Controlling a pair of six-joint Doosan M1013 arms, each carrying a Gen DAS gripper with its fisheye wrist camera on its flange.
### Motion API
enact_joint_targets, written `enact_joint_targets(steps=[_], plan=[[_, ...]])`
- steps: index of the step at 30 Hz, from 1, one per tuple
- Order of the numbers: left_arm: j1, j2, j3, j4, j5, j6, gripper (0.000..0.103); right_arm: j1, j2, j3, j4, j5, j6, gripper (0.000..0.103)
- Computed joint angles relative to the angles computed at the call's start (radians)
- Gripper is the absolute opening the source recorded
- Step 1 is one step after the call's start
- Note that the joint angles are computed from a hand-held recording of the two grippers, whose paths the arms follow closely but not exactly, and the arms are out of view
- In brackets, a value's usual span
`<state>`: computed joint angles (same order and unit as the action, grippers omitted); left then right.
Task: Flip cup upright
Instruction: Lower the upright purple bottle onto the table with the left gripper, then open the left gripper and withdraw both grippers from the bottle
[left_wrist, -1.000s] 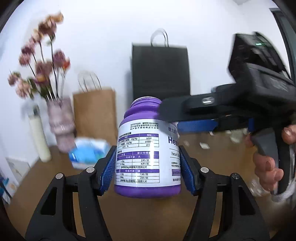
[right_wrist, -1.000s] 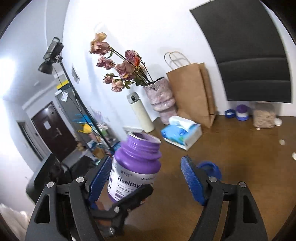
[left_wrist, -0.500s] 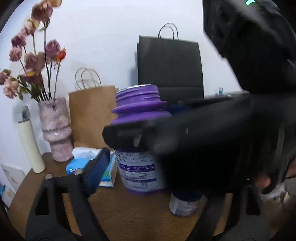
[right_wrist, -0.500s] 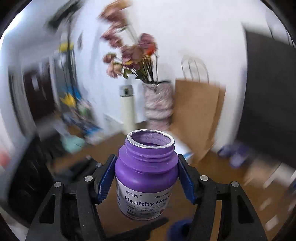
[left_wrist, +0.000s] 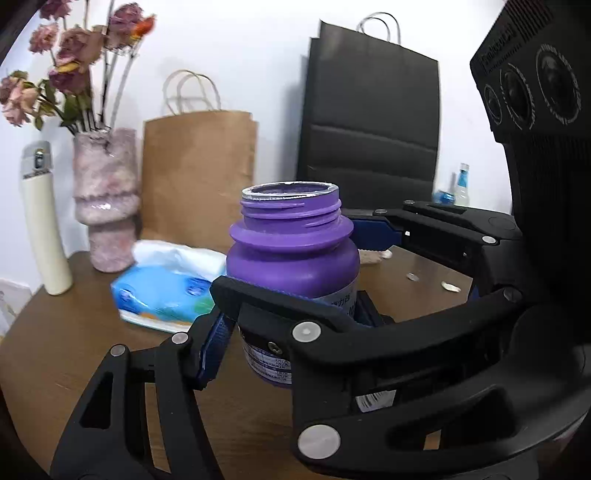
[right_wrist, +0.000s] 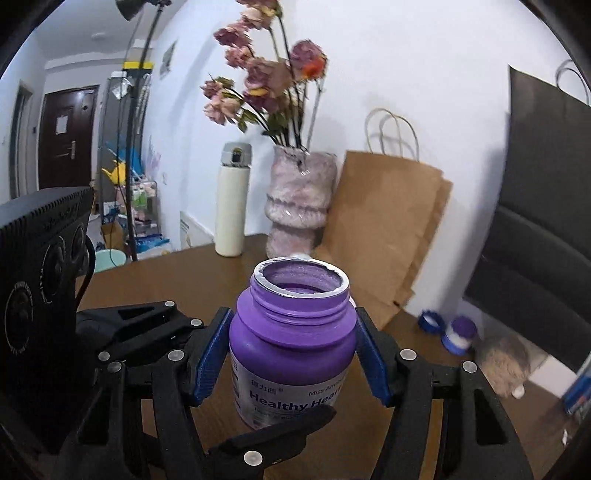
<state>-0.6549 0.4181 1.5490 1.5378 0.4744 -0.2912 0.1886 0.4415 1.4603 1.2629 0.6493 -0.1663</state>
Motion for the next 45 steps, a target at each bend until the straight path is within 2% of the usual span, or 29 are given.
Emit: enact_joint_targets(steps=[3, 5, 6, 7, 8, 11, 15, 20, 21, 23, 25, 27, 29, 31, 34, 36, 37, 38, 42, 45], plan=[[-0.008, 0.01, -0.018, -0.053, -0.032, 0.041, 0.059, -0.013, -0.021, 0.03, -0.016, -0.035, 0.032, 0.069], [-0.011, 0.024, -0.046, -0.168, -0.052, 0.146, 0.059, -0.028, -0.023, 0.035, -0.042, -0.034, 0.089, 0.069], [-0.01, 0.037, -0.066, -0.274, -0.072, 0.24, 0.059, -0.037, -0.019, 0.033, -0.074, -0.031, 0.143, 0.069], [-0.01, 0.043, -0.076, -0.328, -0.082, 0.29, 0.059, -0.046, -0.014, 0.028, -0.117, -0.024, 0.208, 0.069], [-0.015, 0.051, -0.082, -0.329, -0.08, 0.3, 0.059, -0.058, -0.01, 0.027, -0.136, -0.002, 0.245, 0.069], [-0.032, 0.064, -0.097, -0.348, -0.063, 0.313, 0.059, -0.081, -0.012, 0.043, -0.1, 0.015, 0.213, 0.07], [-0.027, 0.078, -0.121, -0.524, -0.101, 0.431, 0.06, -0.085, -0.025, 0.062, -0.115, -0.038, 0.197, 0.072], [-0.037, 0.079, -0.124, -0.587, -0.055, 0.474, 0.065, -0.088, -0.027, 0.064, -0.128, -0.016, 0.183, 0.073], [-0.037, 0.071, -0.118, -0.603, -0.054, 0.481, 0.066, -0.096, -0.021, 0.052, -0.135, 0.036, 0.219, 0.073], [-0.043, 0.052, -0.095, -0.521, -0.049, 0.404, 0.066, -0.113, -0.007, 0.032, -0.11, 0.141, 0.266, 0.073], [-0.053, 0.05, -0.092, -0.488, -0.01, 0.426, 0.067, -0.101, -0.014, 0.052, -0.084, 0.09, 0.217, 0.073], [-0.054, 0.057, -0.103, -0.555, 0.019, 0.495, 0.066, -0.094, -0.017, 0.061, -0.077, 0.078, 0.19, 0.073], [-0.047, 0.056, -0.1, -0.605, 0.003, 0.515, 0.067, -0.101, -0.007, 0.045, -0.088, 0.14, 0.235, 0.073], [-0.045, 0.049, -0.086, -0.6, -0.01, 0.47, 0.067, -0.107, 0.002, 0.032, -0.089, 0.202, 0.255, 0.073], [-0.051, 0.04, -0.07, -0.565, 0.016, 0.427, 0.067, -0.109, 0.012, 0.022, -0.092, 0.264, 0.276, 0.073], [-0.057, 0.034, -0.061, -0.557, 0.041, 0.428, 0.067, -0.104, 0.012, 0.028, -0.105, 0.286, 0.27, 0.069], [-0.061, 0.029, -0.053, -0.541, 0.05, 0.417, 0.066, -0.1, 0.006, 0.042, -0.103, 0.275, 0.245, 0.068], [-0.063, 0.029, -0.055, -0.563, 0.066, 0.458, 0.066, -0.094, 0.002, 0.053, -0.112, 0.258, 0.231, 0.068], [-0.054, 0.044, -0.083, -0.725, 0.112, 0.602, 0.065, -0.082, -0.002, 0.075, -0.117, 0.198, 0.228, 0.068], [-0.045, 0.056, -0.101, -0.813, 0.105, 0.672, 0.065, -0.08, -0.008, 0.083, -0.132, 0.124, 0.241, 0.068]])
